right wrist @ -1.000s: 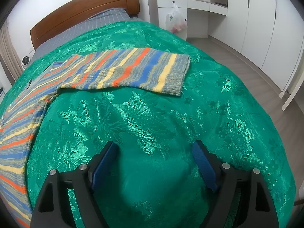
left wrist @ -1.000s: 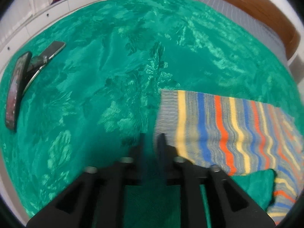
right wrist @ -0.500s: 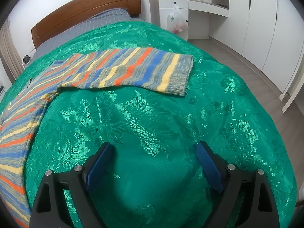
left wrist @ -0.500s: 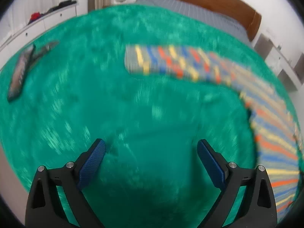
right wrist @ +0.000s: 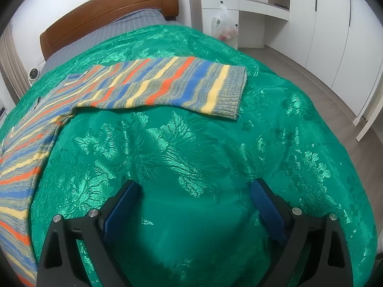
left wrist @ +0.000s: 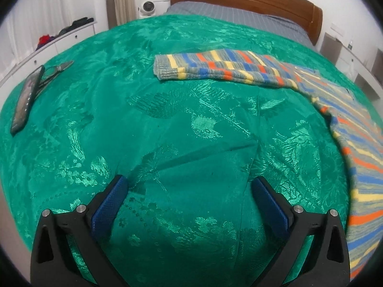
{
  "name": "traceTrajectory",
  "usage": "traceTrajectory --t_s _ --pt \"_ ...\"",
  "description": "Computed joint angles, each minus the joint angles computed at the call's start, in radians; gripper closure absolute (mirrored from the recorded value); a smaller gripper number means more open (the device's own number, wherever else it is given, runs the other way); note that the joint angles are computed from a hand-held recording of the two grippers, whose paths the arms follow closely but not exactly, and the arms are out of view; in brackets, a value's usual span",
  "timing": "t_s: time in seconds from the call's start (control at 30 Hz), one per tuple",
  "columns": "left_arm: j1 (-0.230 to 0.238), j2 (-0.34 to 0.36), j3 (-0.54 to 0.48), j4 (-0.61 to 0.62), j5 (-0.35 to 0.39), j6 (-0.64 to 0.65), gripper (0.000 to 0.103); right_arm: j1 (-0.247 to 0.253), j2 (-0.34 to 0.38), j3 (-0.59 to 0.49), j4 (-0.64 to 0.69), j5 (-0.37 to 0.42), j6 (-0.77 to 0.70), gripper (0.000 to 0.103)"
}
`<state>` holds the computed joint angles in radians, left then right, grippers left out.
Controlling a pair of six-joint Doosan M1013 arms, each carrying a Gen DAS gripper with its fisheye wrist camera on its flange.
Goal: Fold small clothes
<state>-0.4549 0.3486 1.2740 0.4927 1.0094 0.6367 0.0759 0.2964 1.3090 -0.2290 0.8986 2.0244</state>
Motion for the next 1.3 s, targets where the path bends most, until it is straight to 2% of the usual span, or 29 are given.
traceTrajectory --t_s 0.17,0.23,0.4,0.5,0.87,1.3 --pt "0.004 -0.001 0.002 -0.014 -0.012 0.002 0.0 -0.003 -0.002 0.005 0.013 -0.011 -0.005 0.007" --pt "-0.001 -0.001 0.001 -0.007 -0.005 0.007 0.0 -0.009 -0.007 0.012 0.041 -0.028 -0.023 0.003" --pt "-0.021 0.02 -0.025 0.048 0.059 0.022 0.0 -0.008 -0.007 0.012 0.04 -0.027 -0.025 0.002" --pt "-0.018 0.014 -0.015 0.041 0.042 0.018 0.0 -0.006 -0.007 0.011 0.031 -0.026 -0.023 0.001" --pt "-0.02 0.016 -0.013 0.051 0.041 0.008 0.0 0.042 -0.001 0.004 -0.16 0.019 0.089 0.001" --pt "-0.024 0.011 -0.002 0.069 0.028 -0.009 0.0 0.032 0.004 -0.005 -0.119 0.037 0.082 0.0"
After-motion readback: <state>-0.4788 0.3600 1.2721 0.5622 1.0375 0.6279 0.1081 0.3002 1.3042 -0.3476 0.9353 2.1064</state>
